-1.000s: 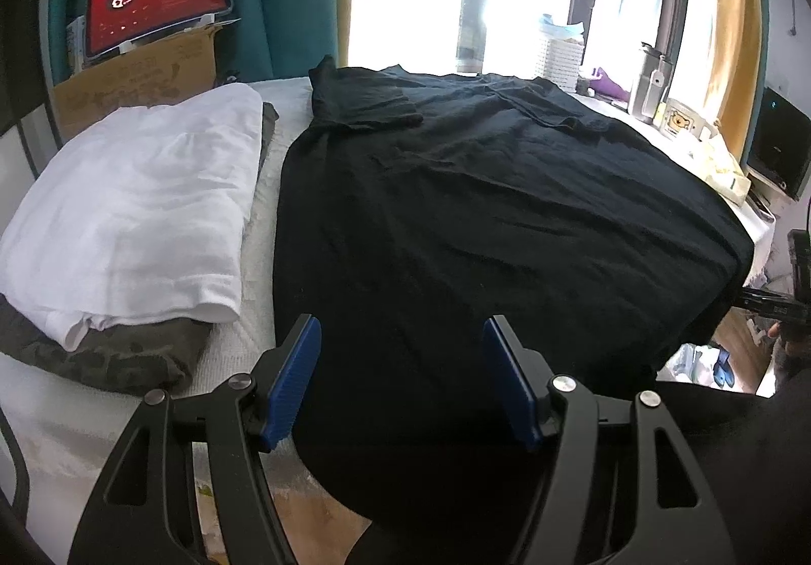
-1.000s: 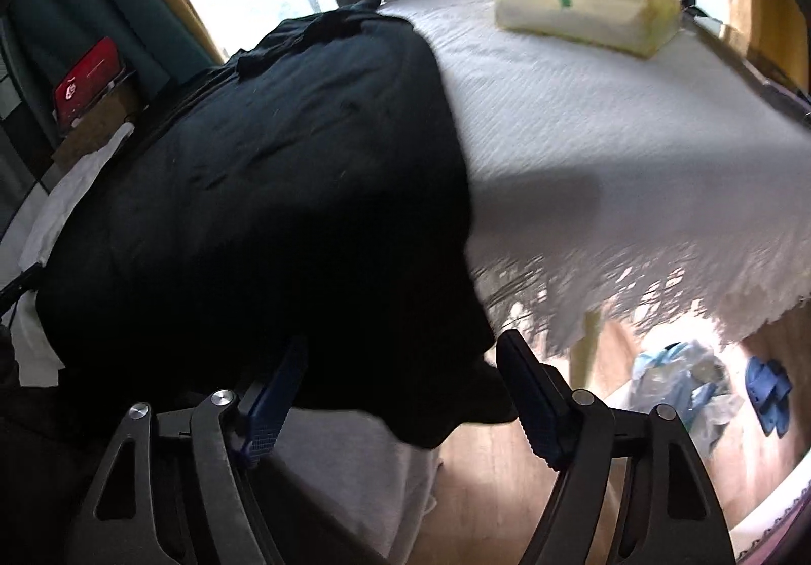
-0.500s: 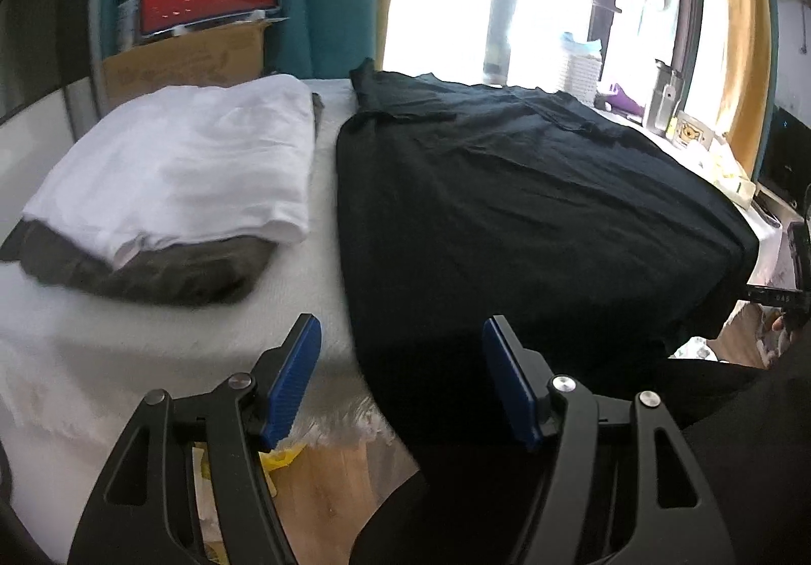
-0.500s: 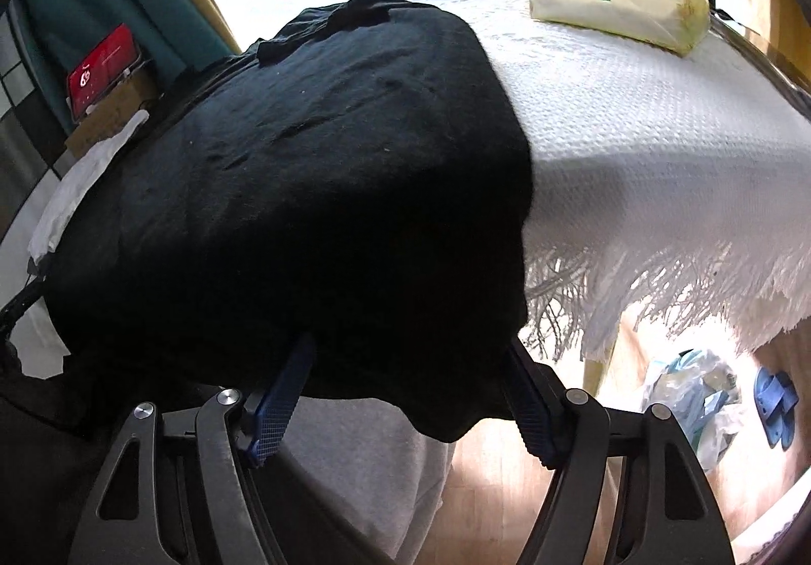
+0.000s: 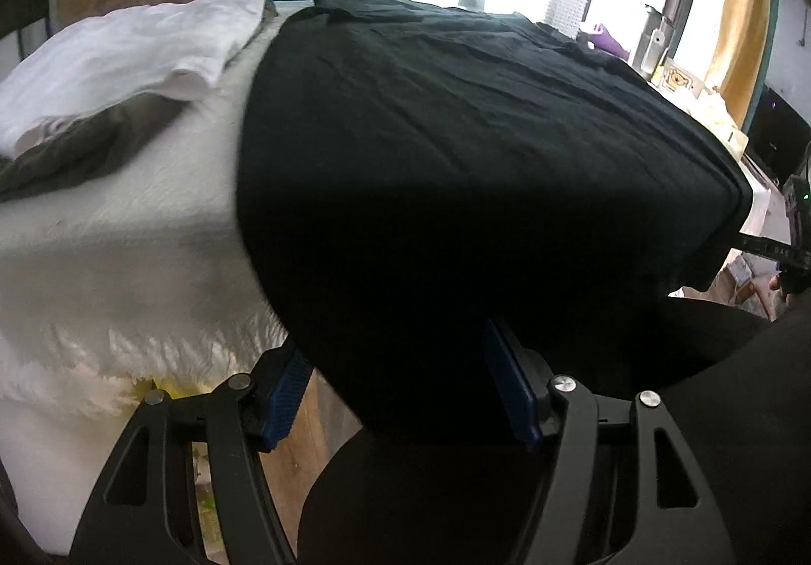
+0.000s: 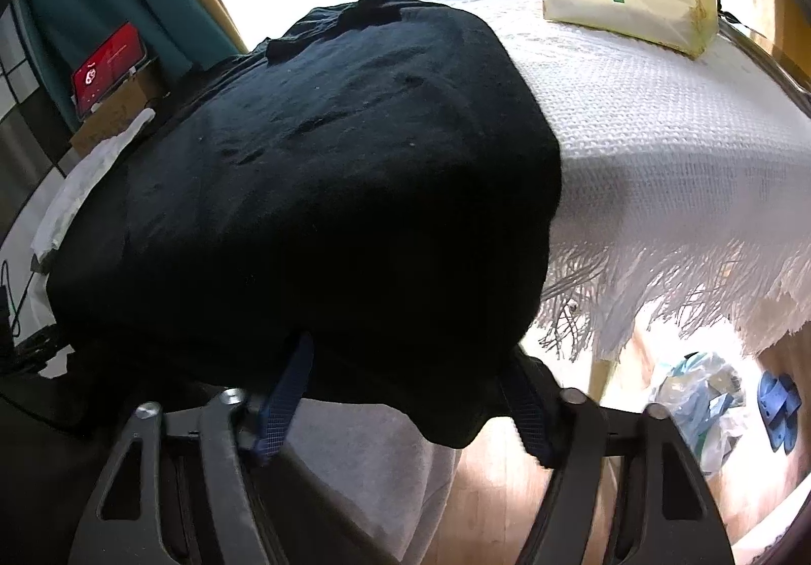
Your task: Fold small clothes
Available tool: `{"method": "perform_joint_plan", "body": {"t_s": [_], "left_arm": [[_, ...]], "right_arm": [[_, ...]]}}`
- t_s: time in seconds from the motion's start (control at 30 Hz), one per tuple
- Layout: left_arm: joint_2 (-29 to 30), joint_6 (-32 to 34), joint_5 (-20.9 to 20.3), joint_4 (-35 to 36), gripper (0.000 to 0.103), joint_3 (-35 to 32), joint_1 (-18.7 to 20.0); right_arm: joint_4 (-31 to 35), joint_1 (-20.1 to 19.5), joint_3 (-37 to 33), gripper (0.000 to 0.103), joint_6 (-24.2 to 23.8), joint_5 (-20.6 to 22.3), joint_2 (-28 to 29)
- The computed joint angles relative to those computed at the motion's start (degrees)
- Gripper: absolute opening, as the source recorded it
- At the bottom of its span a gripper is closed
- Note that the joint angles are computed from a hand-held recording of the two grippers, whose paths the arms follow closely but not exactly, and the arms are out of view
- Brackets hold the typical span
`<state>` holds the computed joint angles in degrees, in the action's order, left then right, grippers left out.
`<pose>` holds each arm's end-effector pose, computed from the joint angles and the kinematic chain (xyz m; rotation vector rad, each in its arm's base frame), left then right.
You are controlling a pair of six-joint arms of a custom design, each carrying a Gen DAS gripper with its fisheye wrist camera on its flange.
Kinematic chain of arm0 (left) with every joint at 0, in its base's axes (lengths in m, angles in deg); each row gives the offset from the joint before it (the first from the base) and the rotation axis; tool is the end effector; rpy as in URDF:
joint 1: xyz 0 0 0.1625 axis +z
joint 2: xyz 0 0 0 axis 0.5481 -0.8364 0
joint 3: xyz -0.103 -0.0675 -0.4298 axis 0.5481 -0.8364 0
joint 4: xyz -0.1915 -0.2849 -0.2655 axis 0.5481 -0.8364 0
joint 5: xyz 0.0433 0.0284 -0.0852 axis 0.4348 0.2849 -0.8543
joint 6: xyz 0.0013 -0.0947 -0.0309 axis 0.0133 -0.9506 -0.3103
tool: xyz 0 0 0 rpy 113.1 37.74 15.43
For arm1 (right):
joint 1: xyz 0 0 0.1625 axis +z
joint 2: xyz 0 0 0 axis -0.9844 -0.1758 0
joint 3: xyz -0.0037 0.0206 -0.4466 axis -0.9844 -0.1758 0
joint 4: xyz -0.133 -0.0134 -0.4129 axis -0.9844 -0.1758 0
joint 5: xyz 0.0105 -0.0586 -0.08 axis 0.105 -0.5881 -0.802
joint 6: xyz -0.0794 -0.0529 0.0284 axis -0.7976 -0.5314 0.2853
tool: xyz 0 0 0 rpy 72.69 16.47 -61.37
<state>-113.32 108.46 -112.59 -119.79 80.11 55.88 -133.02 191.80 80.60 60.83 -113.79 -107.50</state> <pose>0.1438 -0.8939 0.3670 0.8937 2.5075 -0.5899 0.3240 -0.6590 -0.0431 -0.1025 -2.2666 0.9506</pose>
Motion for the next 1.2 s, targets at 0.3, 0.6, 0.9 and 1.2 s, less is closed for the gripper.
{"method": "perform_joint_plan", "body": {"t_s": [0.3,0.6,0.9,1.2], "left_arm": [[-2.39,5.23,-6.66,8.53,0.005,-0.31,-0.29],[-5.65,4.96,-16.18,6.07,0.001,1.48,-1.26],[-4.3,2.41,-23.27,4.51,0.0,-3.22,-2.05],[1.52,-0.4,-28.02,3.55,0.0,-15.43,-2.1]], "right_arm": [[0.63,1.85,1.28,0.01,-3.48,1.17,-1.05],[-4.15,5.43,0.99,0.009,-9.81,0.8,-1.77],[-13.73,7.75,-3.22,0.007,-20.2,3.56,-1.16],[-16.71,7.39,-9.04,0.007,-24.38,7.2,0.54]]}}
